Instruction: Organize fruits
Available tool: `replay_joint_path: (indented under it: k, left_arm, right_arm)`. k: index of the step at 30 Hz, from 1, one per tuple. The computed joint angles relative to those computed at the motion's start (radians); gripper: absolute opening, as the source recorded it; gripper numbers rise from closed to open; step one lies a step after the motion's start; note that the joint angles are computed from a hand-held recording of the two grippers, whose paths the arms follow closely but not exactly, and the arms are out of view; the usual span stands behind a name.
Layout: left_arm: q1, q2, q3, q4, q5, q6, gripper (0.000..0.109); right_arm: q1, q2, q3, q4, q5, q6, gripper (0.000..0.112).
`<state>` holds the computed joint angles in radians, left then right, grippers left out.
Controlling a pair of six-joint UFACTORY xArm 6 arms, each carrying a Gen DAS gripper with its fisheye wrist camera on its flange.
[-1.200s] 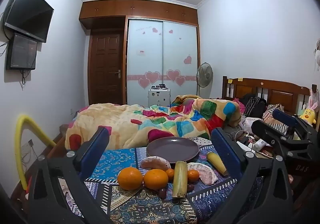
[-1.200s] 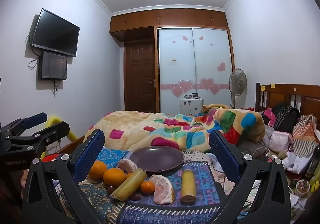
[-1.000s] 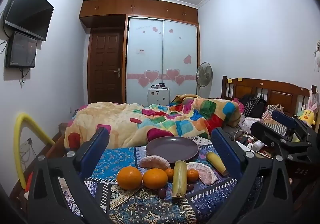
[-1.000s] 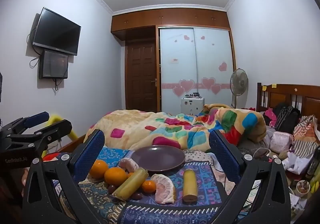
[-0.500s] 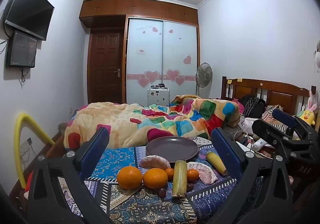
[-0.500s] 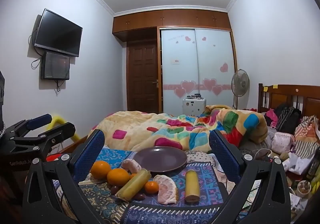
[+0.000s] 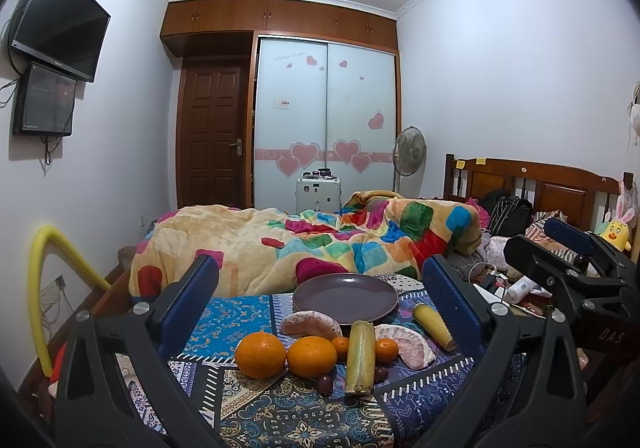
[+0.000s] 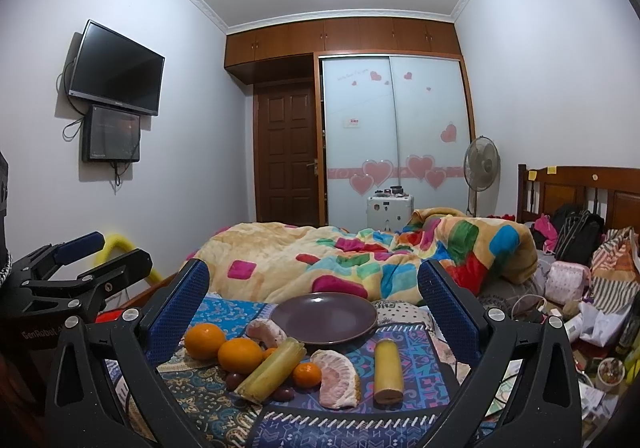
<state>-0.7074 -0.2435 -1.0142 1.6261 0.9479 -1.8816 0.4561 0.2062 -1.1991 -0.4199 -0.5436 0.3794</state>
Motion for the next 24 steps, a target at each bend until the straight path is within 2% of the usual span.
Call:
replay_joint_path:
  k: [24]
  left_arm:
    - [0.001,0.0,-0.004,-0.002,-0.003,-0.009,0.103]
  right_arm:
    - [0.007,-0.008,0.006,0.021,-0.005,-0.018,0.103]
